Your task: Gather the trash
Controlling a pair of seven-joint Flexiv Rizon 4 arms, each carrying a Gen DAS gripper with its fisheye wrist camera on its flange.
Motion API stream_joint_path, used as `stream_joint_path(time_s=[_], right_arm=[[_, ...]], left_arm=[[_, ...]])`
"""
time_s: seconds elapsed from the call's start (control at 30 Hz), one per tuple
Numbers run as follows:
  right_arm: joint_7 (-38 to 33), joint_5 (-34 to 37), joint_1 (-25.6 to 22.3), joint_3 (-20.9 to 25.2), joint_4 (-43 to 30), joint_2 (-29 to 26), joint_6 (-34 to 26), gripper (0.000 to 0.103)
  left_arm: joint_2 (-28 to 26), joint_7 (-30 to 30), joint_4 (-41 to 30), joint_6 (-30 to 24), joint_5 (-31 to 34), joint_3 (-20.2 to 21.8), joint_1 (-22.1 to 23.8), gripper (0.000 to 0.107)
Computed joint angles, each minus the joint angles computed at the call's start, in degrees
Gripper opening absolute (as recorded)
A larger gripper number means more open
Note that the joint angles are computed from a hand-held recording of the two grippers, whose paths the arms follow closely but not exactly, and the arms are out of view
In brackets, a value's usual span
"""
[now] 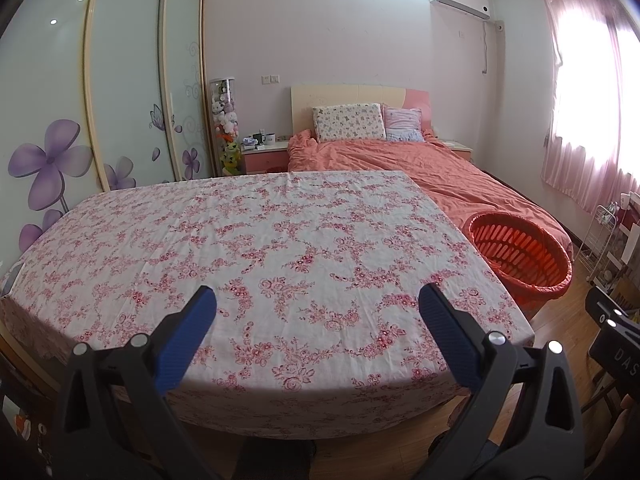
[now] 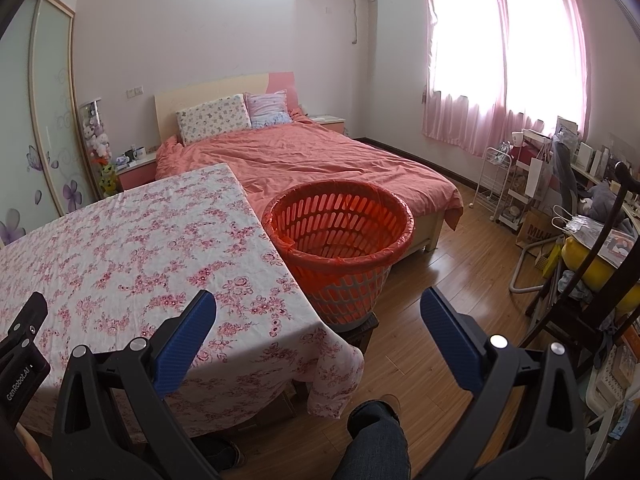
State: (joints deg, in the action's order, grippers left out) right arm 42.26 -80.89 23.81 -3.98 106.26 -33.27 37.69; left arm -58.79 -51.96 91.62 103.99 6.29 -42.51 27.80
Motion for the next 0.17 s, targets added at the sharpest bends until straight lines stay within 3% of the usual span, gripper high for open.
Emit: stream_joint_path(time_s=[0.17], right_arm=[[0.0,0.0,0.0,0.0,0.0,0.0,0.0,0.101]], left_arm=[[-0.2,0.1,0.1,0.0,0.2,-0.1,0.2,0.099]])
